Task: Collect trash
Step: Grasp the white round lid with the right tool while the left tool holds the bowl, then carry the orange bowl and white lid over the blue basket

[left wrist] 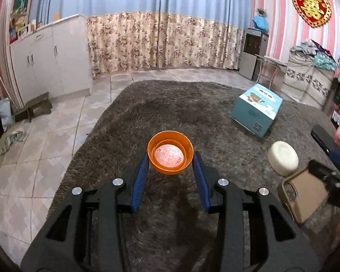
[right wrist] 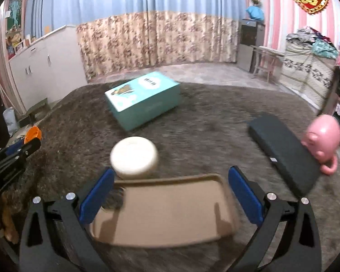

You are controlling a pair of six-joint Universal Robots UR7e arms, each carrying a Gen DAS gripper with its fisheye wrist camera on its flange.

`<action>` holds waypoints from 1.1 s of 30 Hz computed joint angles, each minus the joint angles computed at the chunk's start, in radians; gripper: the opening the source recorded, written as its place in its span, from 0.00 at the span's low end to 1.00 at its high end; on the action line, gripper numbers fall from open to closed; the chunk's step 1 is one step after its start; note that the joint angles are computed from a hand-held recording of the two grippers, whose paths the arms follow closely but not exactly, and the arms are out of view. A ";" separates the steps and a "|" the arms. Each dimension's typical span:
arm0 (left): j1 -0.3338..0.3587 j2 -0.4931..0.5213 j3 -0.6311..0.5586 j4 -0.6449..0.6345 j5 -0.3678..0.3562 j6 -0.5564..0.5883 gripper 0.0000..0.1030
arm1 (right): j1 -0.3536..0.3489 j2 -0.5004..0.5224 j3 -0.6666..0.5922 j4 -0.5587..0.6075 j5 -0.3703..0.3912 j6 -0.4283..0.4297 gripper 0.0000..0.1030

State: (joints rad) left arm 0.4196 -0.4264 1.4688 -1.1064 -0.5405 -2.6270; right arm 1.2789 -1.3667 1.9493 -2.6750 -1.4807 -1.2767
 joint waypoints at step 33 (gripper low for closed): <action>0.016 0.022 -0.056 -0.016 0.008 0.092 0.38 | -0.208 -0.140 -0.265 0.194 0.159 0.027 0.60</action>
